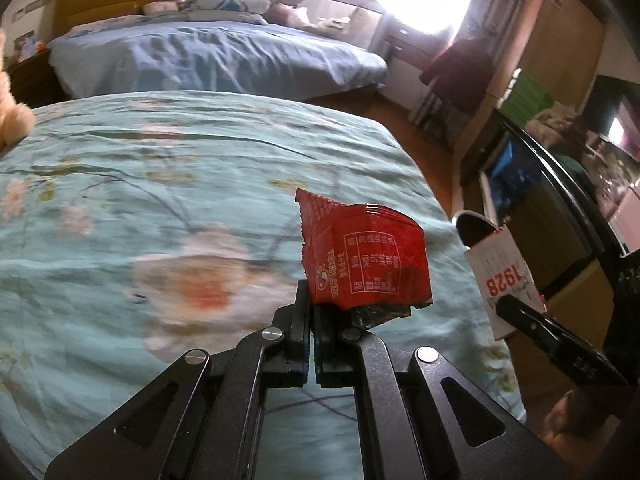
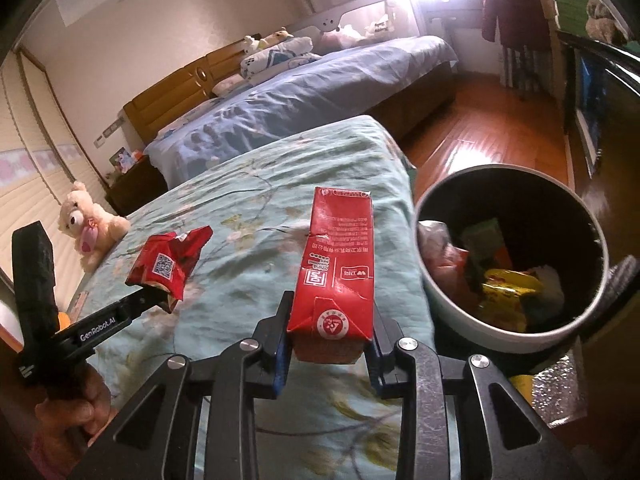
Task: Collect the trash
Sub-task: 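Carry the red wrapper and red-white carton over the bin with both tools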
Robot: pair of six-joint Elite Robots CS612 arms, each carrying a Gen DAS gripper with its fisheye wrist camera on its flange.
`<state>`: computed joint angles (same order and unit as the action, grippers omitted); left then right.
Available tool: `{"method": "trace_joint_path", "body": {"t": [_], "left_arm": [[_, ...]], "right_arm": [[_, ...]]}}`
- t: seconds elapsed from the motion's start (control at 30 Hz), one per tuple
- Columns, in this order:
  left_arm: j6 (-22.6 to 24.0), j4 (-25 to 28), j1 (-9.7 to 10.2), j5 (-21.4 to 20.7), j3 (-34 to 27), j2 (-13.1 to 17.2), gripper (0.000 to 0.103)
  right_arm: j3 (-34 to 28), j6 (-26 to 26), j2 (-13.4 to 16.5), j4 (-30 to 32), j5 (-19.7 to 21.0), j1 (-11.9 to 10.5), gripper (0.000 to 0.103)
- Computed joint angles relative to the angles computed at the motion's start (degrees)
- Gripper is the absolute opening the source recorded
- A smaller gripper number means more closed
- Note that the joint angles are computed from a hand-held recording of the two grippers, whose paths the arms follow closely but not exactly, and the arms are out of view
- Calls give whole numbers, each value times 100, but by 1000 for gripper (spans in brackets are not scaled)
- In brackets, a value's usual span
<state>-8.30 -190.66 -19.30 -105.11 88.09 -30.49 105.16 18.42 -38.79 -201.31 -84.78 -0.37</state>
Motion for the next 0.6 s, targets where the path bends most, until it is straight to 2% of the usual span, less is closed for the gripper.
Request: {"method": "trace_joint_path", "body": {"t": [0.6], "left_arm": [[491, 62, -337, -109, 158, -116, 1]], "right_arm": [[426, 155, -121, -244, -210, -278, 31]]}}
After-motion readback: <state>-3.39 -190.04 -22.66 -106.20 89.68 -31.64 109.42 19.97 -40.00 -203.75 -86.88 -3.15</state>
